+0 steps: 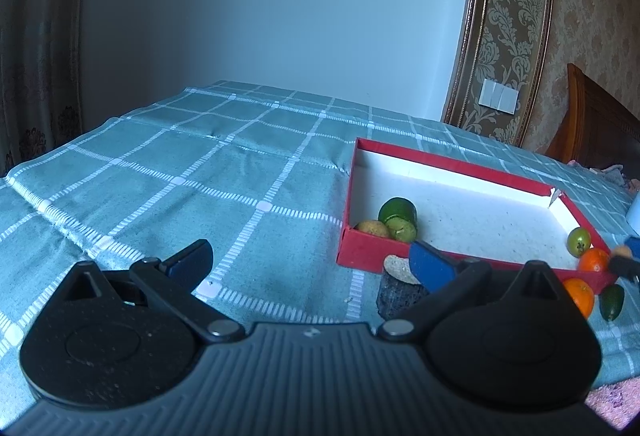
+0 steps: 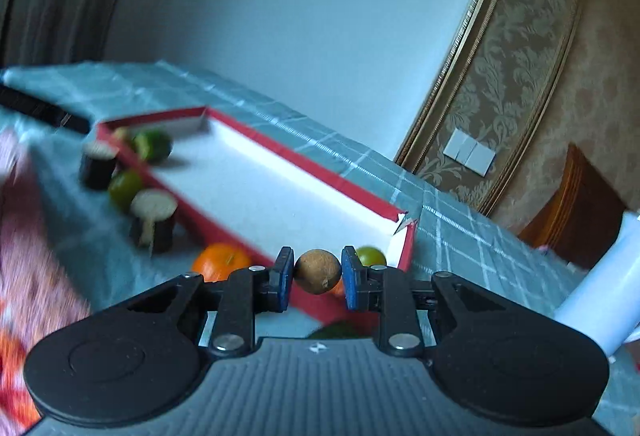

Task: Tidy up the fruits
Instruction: 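Close the right tool on the brown kiwi and lift it, then carry the kiwi into the tray and open the right tool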

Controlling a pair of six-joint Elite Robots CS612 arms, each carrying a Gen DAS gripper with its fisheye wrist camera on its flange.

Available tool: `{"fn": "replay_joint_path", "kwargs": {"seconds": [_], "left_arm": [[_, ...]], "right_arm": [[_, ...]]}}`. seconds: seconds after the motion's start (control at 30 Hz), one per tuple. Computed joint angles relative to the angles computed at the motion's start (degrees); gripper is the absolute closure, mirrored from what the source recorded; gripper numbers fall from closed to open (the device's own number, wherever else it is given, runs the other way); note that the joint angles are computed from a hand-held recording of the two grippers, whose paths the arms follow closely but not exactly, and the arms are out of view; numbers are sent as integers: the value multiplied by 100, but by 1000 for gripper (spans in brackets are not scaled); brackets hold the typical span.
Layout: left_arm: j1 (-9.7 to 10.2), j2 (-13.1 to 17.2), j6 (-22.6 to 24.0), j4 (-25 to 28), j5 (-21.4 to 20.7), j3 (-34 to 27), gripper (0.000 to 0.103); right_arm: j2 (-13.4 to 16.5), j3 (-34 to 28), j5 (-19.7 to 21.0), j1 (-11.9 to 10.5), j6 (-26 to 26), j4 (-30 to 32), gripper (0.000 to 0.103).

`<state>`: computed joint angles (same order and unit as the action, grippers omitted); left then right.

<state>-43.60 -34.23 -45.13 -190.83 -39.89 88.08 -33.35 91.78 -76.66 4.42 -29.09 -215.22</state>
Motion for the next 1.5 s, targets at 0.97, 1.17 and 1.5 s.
{"fn": "replay_joint_path", "kwargs": {"seconds": [0.97,1.17,1.5], "left_arm": [[11,-15,-48,20,-33,17,0],[5,-24,-137,59,41,33,0],[12,-42,-217,208,25,28,0]], "right_arm": [[10,116,520,-485,3643,-745,22],[83,205,40,-579,4160,-675,22],[162,193,114,-690,4915,-663,22]]}}
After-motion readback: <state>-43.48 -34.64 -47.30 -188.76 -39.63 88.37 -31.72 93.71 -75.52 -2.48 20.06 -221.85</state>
